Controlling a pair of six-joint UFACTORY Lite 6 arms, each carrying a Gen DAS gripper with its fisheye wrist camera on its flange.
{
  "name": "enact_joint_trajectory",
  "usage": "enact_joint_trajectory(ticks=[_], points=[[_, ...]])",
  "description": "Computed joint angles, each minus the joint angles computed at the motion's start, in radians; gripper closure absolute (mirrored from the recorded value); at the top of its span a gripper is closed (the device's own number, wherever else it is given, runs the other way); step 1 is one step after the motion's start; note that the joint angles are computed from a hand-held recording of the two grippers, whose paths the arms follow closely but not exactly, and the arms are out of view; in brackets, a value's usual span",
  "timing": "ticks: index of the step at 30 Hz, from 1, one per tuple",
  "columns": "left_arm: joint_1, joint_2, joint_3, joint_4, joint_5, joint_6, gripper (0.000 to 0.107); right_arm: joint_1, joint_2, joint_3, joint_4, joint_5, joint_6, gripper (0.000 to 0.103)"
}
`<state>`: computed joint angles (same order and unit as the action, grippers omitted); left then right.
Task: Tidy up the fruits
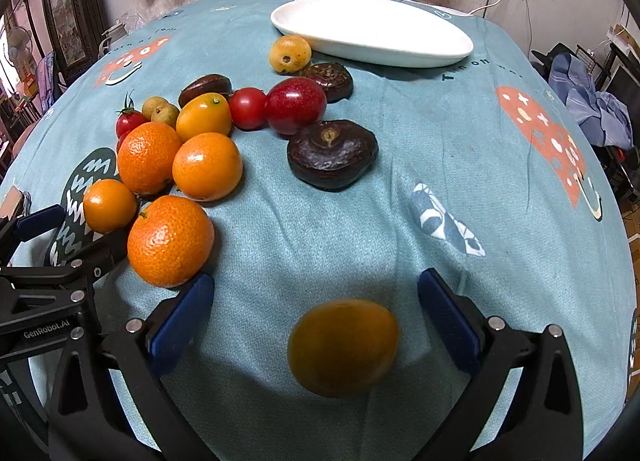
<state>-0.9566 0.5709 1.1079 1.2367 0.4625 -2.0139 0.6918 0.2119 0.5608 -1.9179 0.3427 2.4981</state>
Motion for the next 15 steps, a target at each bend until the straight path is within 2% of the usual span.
enact_joint_trajectory(ticks=[15], points=[[0.0, -0.001, -0.001, 0.001, 0.0, -0.001, 0.006, -0.001, 0.01, 0.004, -0.014, 0.002, 0.015, 0.001]])
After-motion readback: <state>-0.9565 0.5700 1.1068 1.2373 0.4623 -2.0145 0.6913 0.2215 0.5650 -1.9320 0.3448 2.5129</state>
